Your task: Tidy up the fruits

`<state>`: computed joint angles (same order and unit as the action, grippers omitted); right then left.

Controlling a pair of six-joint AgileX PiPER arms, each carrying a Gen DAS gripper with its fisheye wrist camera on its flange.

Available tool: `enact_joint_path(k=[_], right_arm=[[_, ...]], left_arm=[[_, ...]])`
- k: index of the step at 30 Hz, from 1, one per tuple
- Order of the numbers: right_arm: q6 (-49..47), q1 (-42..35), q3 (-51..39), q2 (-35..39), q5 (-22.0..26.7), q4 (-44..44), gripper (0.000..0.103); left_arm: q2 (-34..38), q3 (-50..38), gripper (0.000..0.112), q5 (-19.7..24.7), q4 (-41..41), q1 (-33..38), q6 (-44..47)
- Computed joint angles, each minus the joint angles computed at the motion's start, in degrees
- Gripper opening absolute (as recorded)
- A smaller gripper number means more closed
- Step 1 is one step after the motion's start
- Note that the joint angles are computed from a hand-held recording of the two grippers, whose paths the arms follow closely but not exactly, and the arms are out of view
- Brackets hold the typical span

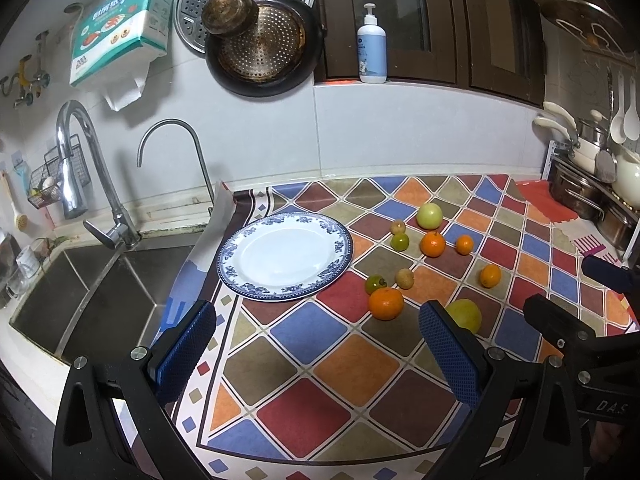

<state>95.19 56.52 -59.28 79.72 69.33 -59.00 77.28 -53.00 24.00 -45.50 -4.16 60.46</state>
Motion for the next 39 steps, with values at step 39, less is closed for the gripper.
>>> enact_joint_path(k=[39], right_arm=[[-39.3, -31.4, 0.8, 12.0, -33.3, 33.6, 0.069]], left_arm=[[32.9, -23.7, 0.059, 12.8, 2.6, -7.3, 8.5]])
